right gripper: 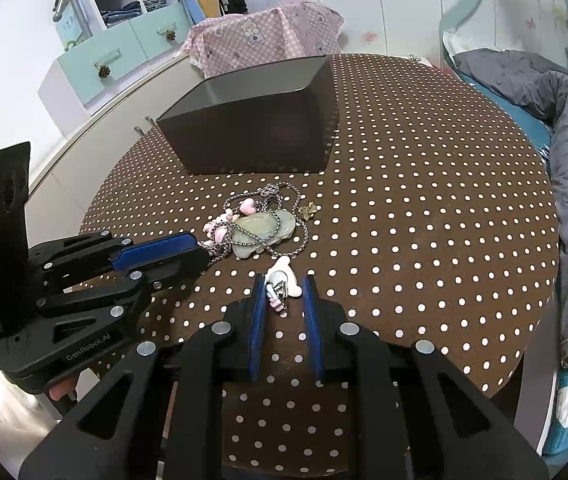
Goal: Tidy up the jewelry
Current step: 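Grasp a pink charm with the left gripper while the right gripper grasps a white charm, then carry both charms over the grey box and open both grippers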
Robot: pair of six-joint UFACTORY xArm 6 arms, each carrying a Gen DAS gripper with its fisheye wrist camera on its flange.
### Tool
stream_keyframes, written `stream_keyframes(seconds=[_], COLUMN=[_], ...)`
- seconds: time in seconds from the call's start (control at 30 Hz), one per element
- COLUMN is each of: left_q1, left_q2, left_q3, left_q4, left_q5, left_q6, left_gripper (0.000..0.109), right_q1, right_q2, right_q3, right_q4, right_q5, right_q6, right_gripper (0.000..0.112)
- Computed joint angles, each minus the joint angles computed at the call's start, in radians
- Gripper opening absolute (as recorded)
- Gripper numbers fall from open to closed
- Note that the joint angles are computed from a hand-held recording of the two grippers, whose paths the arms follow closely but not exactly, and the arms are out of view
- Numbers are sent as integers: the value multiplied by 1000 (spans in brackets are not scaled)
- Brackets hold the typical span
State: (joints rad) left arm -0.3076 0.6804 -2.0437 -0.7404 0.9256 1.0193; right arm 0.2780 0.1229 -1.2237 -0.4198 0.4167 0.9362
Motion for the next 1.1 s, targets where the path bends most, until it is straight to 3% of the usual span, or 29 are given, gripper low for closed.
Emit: stream_keyframes(seconds=[0.6, 1.1], left_q1=[25, 33], left_q2=[-40, 44], left_q3=[34, -125], left_q4=[-71, -62], left_q5=[-64, -80], left_q6=[22, -44], left_gripper=[15, 15], right_q1=[-5, -15], right_q2=[3, 68], right_q3=[-34, -180], right_q4=[-73, -126], right_q5=[25, 57], right_q6=[48, 3], right_gripper=[17, 17])
